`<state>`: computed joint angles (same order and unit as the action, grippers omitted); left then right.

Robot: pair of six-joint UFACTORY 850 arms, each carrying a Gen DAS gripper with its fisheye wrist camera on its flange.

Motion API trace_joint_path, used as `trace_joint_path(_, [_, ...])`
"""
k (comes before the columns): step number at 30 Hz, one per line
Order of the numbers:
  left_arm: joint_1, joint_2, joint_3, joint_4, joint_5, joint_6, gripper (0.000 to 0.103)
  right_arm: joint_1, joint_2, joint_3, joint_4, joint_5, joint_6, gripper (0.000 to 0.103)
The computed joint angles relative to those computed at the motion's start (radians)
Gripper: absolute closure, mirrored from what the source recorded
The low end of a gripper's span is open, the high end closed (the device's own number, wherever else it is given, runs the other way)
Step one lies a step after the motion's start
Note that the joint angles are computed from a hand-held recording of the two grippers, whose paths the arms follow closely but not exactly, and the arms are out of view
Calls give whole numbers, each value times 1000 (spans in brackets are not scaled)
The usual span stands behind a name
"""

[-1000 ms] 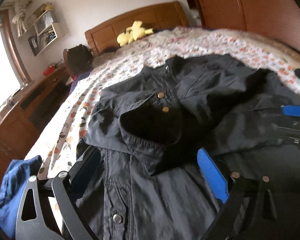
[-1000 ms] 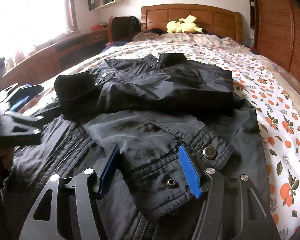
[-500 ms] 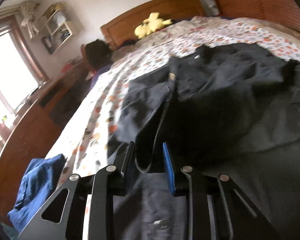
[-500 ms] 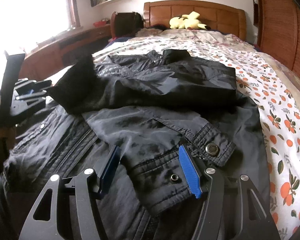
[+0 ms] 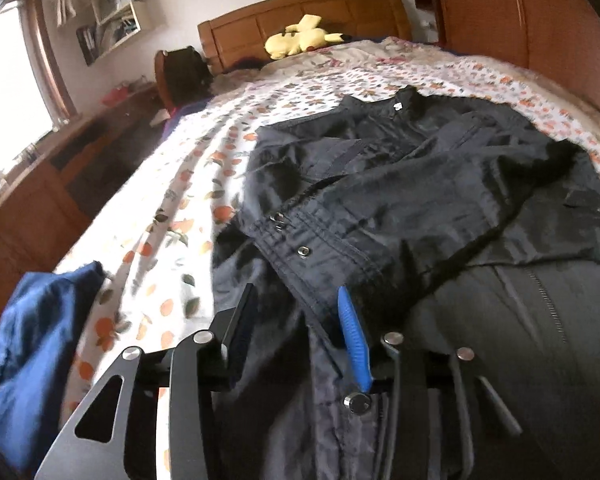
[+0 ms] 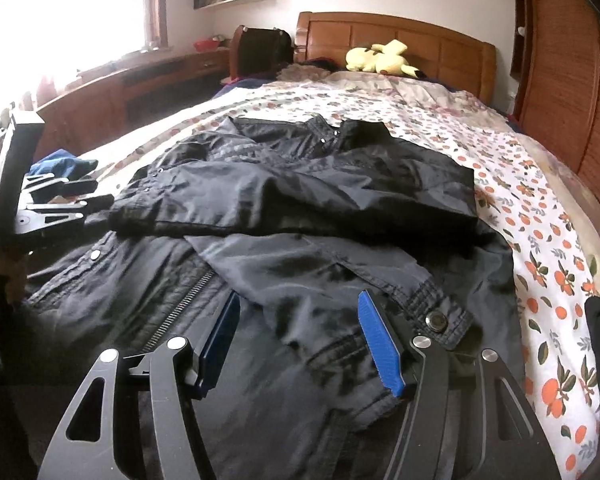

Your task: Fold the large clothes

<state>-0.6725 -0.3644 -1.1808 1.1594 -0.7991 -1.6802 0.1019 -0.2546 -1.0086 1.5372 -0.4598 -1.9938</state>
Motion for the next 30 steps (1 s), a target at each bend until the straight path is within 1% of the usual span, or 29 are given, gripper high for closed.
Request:
trace_joint_path(2, [0, -1, -1, -6, 19, 1, 58, 3, 8, 6, 1, -8, 2, 44])
trace_joint_path(5, [7, -14, -14, -30, 42, 26, 48, 6, 19, 14, 10, -16, -1, 43])
trace_joint_path(8, [18, -44, -46, -82, 60, 88, 48, 4, 29, 21, 16, -24, -7, 38])
trace_joint_path(9, [23, -59, -63, -112, 60, 120, 48, 1, 32, 23, 20, -27, -11, 38])
trace_joint_path(12, [33, -70, -72, -145, 75, 145, 48, -9, 39, 30, 25, -32, -17, 37])
trace_joint_path(13, [36, -66, -67, -146, 88, 138, 50, -12, 41, 32, 25, -33, -17, 37])
trace_joint_path(14, [40, -57, -57, -149, 108, 137, 63, -18, 41, 33, 23, -34, -16, 37])
trace_joint_path(15, [46, -51, -52, -167, 135, 147, 81, -22, 43, 34, 26, -35, -19, 37])
trace_joint_path(16, [47, -46, -49, -182, 145, 152, 90, -29, 43, 36, 31, -36, -25, 37])
trace_joint_path(17, [46, -42, -45, -184, 150, 150, 93, -34, 44, 37, 32, -38, -28, 37])
trace_joint_path(21, [-6, 14, -3, -103, 141, 63, 96, -56, 44, 38, 29, -39, -26, 37])
trace_joint_path(24, [-71, 54, 24, -43, 110, 1, 97, -72, 48, 39, 31, -50, -26, 37])
trace_joint_path(27, [-123, 78, 41, -3, 82, -57, 97, -80, 51, 40, 36, -55, -28, 37])
trace_joint_path(30, [-168, 86, 47, 17, 77, -107, 97, -86, 53, 42, 38, -61, -29, 37])
